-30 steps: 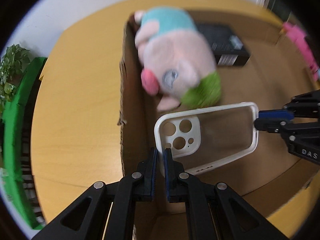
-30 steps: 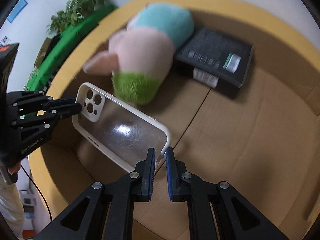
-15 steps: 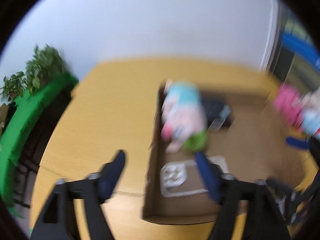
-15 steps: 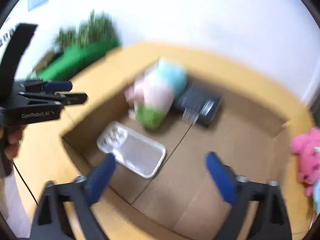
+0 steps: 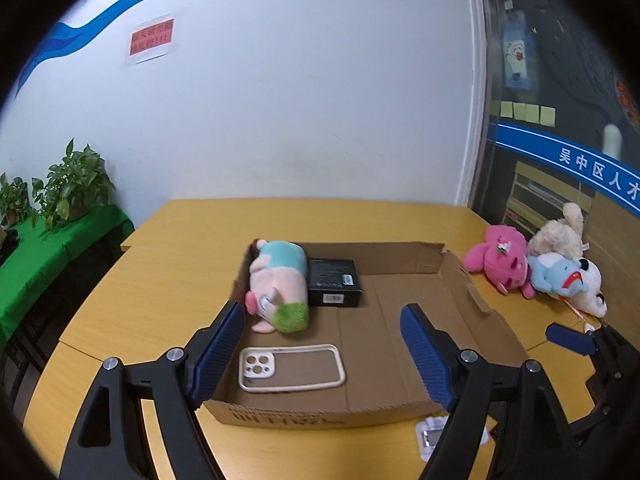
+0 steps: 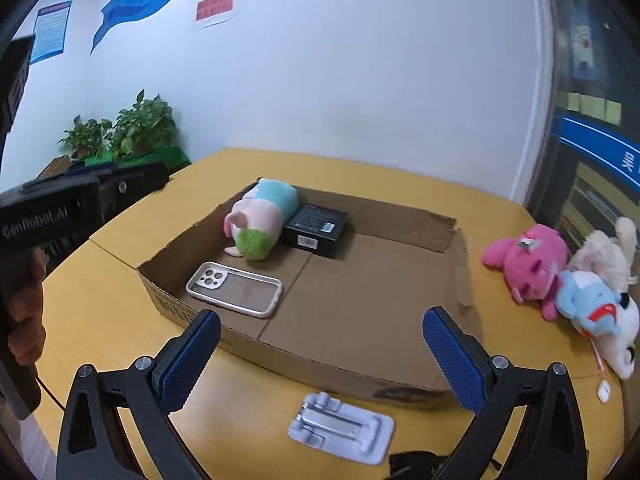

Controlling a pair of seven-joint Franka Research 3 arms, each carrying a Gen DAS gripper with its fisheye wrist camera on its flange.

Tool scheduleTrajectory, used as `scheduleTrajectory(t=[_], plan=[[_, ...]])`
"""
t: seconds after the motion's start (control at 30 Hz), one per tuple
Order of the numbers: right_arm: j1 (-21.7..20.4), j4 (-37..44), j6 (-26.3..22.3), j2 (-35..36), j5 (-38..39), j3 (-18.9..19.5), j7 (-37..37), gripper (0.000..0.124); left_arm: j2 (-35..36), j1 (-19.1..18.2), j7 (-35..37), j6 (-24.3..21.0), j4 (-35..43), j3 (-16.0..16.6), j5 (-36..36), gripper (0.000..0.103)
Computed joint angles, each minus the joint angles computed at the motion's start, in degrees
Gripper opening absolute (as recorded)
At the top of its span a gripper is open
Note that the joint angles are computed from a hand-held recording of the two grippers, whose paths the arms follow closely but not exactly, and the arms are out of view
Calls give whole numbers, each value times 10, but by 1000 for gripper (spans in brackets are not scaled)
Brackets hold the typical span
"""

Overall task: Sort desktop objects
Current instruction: 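Open the right tool, withdraw, and reach toward the black sunglasses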

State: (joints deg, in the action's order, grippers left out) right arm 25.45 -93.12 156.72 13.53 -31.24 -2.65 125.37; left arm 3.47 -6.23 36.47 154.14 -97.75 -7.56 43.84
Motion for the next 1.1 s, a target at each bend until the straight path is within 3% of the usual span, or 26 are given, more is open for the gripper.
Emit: scheduleTrajectory(t=[0.33,0.57,0.67,0.8,0.97,1.1], plan=[[-28,-61,23,-52,-20,14,18,103,10,-12,-17,-24,11,-2,14,80],[-50,-77,54,-52,40,27,-51,103,25,-17,-17,-35,18,-1,15,80],[-68,-103,80,-63,118,42,-141,103,27,-17,-6,-24,7,-2,-8,80],[-109,-186,108,-111,305,63,-351,103,16,-15,8,0,-34,-5,-46,80],[-138,-249,25,-152,449,36,-554,102,5,-8,67,33,-90,-14,-141,80],[-162,-250,-58,-141,500,20,-635,95,5,-9,101,43,-115,-20,-202,80]])
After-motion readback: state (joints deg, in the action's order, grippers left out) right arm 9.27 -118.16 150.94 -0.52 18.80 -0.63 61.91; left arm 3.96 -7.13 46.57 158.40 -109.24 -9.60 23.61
